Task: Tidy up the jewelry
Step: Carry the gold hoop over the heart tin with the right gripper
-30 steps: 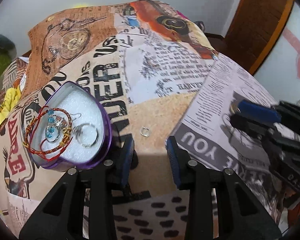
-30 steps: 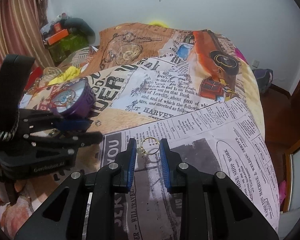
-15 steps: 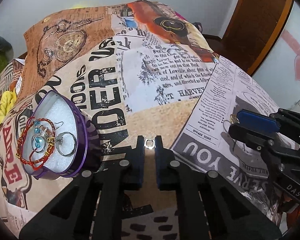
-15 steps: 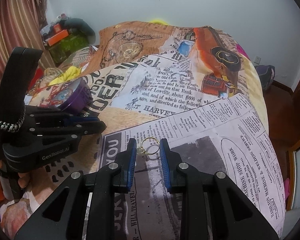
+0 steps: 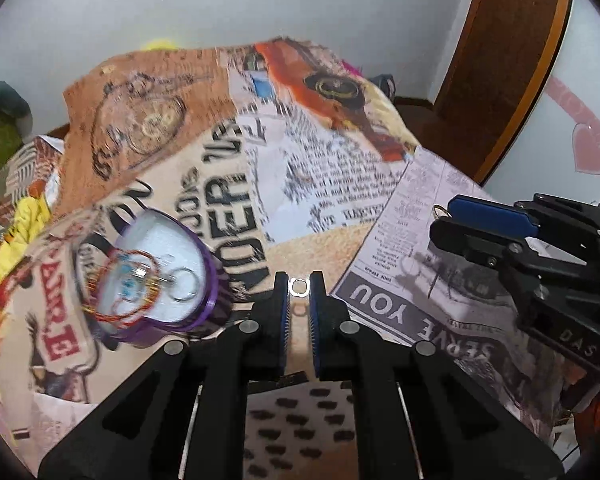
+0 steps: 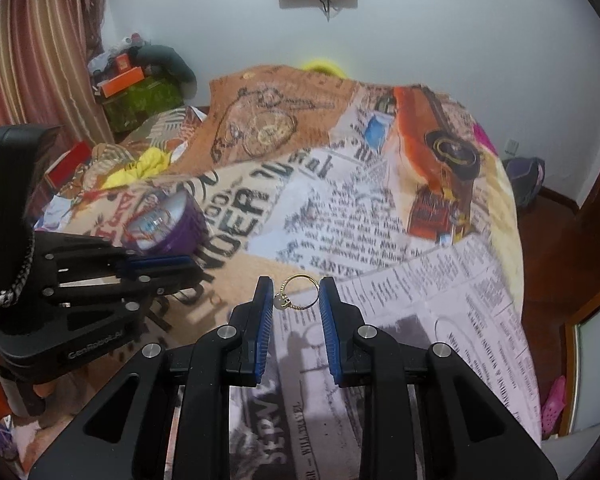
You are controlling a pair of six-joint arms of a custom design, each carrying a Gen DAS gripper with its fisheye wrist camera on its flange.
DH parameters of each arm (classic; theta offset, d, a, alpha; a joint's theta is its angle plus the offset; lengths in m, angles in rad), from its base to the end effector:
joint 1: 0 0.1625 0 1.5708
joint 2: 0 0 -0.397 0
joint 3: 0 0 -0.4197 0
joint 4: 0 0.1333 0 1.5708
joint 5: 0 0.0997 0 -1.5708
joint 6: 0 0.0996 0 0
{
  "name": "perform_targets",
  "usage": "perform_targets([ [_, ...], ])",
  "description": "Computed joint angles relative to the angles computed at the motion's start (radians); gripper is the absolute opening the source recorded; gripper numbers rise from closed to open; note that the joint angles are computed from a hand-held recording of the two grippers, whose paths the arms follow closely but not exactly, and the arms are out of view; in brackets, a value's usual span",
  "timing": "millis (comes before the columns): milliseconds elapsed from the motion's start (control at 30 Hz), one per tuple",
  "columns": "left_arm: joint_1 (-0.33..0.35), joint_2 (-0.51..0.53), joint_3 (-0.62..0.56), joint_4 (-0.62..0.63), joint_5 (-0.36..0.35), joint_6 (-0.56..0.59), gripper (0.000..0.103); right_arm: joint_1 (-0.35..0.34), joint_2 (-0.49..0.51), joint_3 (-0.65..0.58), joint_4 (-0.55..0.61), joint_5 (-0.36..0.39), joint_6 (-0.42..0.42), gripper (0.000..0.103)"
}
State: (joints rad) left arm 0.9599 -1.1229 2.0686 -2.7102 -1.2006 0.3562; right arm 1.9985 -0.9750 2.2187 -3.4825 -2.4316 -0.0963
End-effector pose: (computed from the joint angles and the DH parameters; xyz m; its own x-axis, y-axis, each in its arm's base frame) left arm -0.1672 -0.5339 0.1081 -0.5569 0.7280 -0.3999 0.8078 0.5868 -0.0566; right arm 0.2500 -0.4093 0.1044 -0.7530 0.0877 0.6522 -0.3999 0.7261 -0.5593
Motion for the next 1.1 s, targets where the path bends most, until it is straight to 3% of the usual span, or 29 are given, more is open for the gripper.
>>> perform_targets([
  [433,0.030,-0.127,0.009,-0.052,-0.019,0.056,0.008,0.086,0.086,-0.131,0.018,-0.050,-0.033,0.021],
  [700,0.082,-0.135,-0.022,-0.063,-0.011,0.072,0.008,0.069,0.152,-0.195,0.061,-0.009,-0.008,0.021],
  [1100,0.153,-0.068,-0.082,-0.036,-0.026,0.065,0.008,0.017,0.208,-0.273,0.173,0.084,0.011,0.021],
])
